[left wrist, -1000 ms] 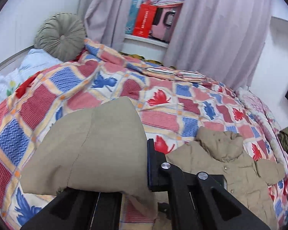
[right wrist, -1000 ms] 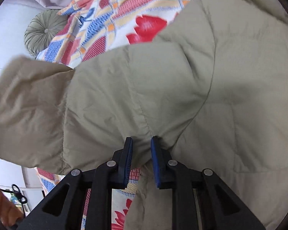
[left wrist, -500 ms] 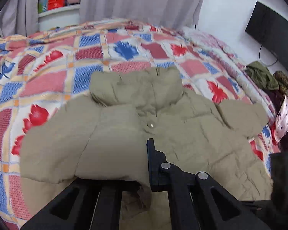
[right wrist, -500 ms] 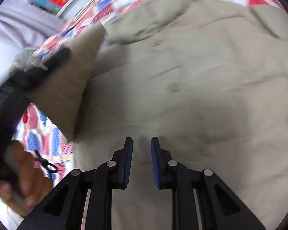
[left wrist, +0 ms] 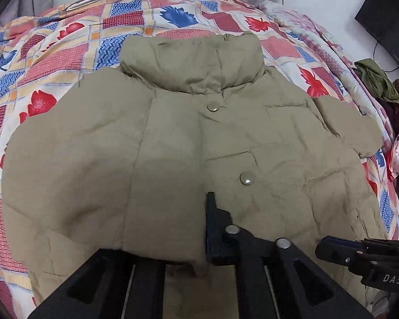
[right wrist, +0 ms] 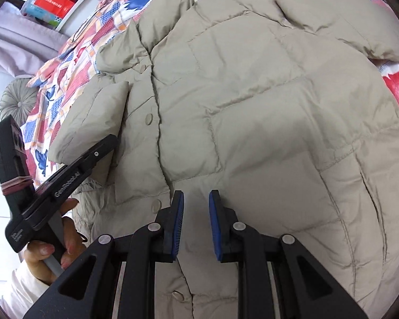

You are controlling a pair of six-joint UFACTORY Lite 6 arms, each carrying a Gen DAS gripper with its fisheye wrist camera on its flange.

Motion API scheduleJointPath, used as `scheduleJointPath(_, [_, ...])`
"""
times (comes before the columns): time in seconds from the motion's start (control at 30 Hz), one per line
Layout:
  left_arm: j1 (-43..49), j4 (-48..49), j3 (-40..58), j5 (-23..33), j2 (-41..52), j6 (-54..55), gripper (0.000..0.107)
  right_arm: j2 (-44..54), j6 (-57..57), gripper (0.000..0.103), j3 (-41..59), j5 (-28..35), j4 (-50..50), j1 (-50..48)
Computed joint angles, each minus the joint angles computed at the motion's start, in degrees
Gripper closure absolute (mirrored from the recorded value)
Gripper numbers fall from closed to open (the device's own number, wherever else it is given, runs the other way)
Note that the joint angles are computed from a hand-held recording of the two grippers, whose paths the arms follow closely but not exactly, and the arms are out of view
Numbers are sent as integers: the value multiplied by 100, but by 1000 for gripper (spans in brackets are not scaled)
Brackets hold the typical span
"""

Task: Fold large clothes

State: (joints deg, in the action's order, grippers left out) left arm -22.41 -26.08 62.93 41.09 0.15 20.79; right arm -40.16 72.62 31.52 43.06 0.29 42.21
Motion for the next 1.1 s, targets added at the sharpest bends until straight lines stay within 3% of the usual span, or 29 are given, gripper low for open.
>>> scheduleJointPath(0.07, [39, 165, -34, 62, -236, -158, 5, 18, -106, 81, 64, 26, 18, 1])
scheduleJointPath(0.23, [174, 476, -62, 248, -620, -237, 5, 437, -372, 81, 363, -26, 97, -46])
scheduleJointPath(0.37, [1089, 560, -348, 386, -1311, 55, 5, 876, -570, 75, 732, 25, 33, -26])
scheduleJointPath(0.4, [1513, 506, -322, 489, -1333, 211, 5, 1069, -599, 56, 919, 45, -86, 23])
scheduleJointPath(0.43, [1922, 314, -248, 631, -1243, 473, 5, 1311, -620, 27, 1181, 71, -265, 113])
scheduleJointPath(0.47, [2518, -31, -66, 914, -979, 885, 5, 1532, -619, 18, 1429, 91, -443, 202])
scheduleJointPath(0.57, [3521, -189, 463, 1074, -82, 1098, 14, 2517, -692, 17, 2593, 285, -1321, 712])
scheduleJointPath(0.77, [4064, -578, 1843, 1207, 2066, 1162, 14, 5193, -1224, 17, 5364, 1591, -2982, 1704])
scheduleJointPath(0.83, [3999, -730, 2324, 1414, 2646, 1153, 26, 5949, -1532, 17, 6087, 1840, -3263, 1807])
scheduleJointPath(0.93, [3889, -1028, 2683, 1585, 3061, 1154, 72, 6911, -1920, 17, 7106, 2105, -3373, 1768])
scheduleJointPath(1.0, [3701, -826, 2555, 1207, 2850, 967, 92, 7404, -2035, 18, 7682, 2373, -3523, 1763])
scheduleJointPath(1.03, [3582, -646, 2347, 874, 2581, 919, 95, 7612, -2064, 24, 7922, 2534, -3668, 1761])
scheduleJointPath(1.07, [3448, -436, 2111, 559, 2285, 878, 96, 7666, -1995, 37, 7958, 2617, -3846, 1779])
scheduleJointPath(1.1, [3311, -238, 1856, 263, 1986, 866, 100, 7618, -1880, 87, 7870, 2667, -4014, 1776])
